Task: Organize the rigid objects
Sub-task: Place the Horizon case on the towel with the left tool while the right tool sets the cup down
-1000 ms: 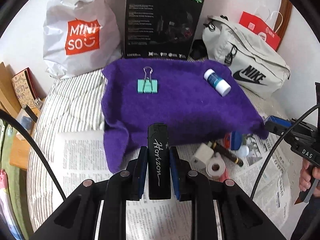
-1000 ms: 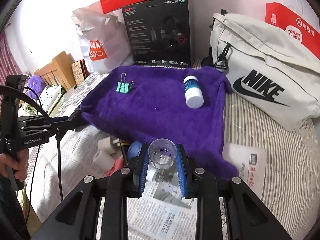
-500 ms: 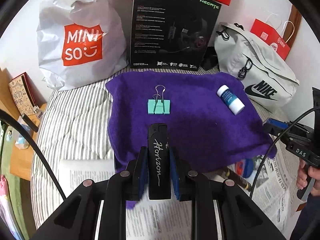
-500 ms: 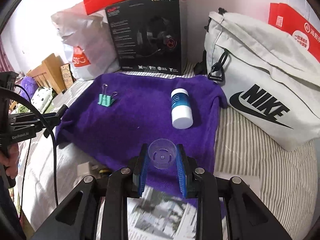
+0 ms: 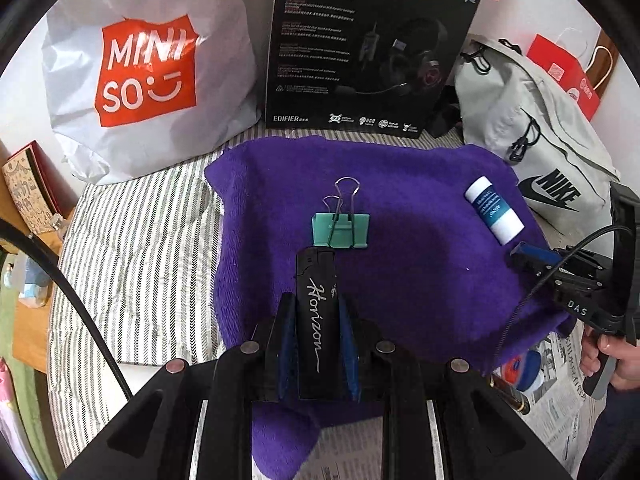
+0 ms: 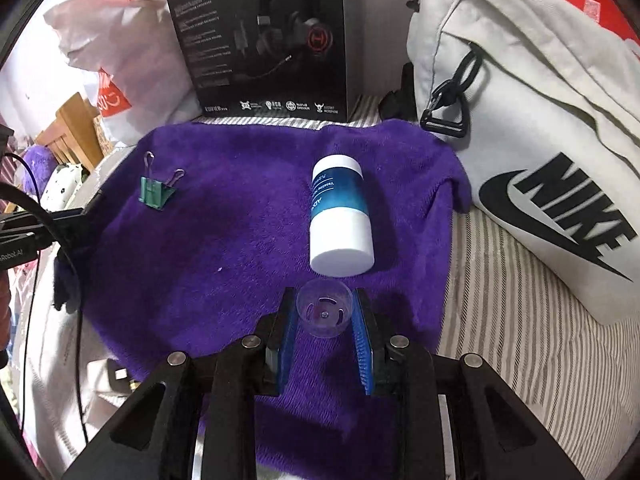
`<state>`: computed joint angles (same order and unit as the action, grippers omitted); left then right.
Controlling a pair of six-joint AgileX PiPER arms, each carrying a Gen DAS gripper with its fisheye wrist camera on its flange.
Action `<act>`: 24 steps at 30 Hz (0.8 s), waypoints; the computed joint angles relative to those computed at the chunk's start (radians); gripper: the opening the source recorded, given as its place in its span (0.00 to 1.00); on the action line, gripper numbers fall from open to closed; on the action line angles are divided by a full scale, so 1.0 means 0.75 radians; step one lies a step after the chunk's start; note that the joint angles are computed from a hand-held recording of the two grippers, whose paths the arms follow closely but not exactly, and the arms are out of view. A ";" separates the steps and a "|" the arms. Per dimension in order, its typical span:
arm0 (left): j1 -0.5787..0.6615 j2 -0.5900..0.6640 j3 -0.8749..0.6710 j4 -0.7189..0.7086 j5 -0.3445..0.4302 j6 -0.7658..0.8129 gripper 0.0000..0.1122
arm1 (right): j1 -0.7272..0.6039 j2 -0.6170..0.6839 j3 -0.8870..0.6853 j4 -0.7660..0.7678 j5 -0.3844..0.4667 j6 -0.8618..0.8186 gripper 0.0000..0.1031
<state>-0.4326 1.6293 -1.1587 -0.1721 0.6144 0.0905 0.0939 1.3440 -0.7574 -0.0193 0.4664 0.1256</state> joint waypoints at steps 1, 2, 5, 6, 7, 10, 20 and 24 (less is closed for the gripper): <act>0.001 0.011 -0.008 -0.002 0.001 0.002 0.19 | 0.005 0.019 0.000 -0.029 -0.011 0.024 0.26; 0.002 0.021 -0.016 -0.007 0.004 0.007 0.19 | 0.003 0.032 0.001 -0.033 -0.020 0.025 0.26; -0.001 0.044 -0.038 0.005 0.014 -0.003 0.19 | -0.008 0.035 0.009 -0.013 -0.044 -0.006 0.26; -0.003 0.055 -0.049 0.010 0.018 -0.007 0.19 | -0.012 0.033 0.012 -0.003 -0.047 -0.018 0.26; -0.003 0.064 -0.058 0.014 0.022 -0.012 0.19 | -0.011 0.032 0.015 -0.005 -0.046 -0.020 0.27; -0.004 0.087 -0.080 0.018 0.033 -0.026 0.19 | -0.011 0.027 0.022 0.035 -0.041 -0.079 0.37; -0.025 0.178 -0.181 0.113 0.078 -0.115 0.19 | 0.053 -0.109 0.037 -0.098 0.082 0.115 0.53; -0.052 0.226 -0.218 0.196 0.097 -0.184 0.19 | 0.069 -0.184 0.057 -0.118 0.122 0.163 0.53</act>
<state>-0.4713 1.7989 -1.3219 -0.0249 0.6869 -0.0472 0.1454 1.2058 -0.7143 -0.1082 0.5577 0.2482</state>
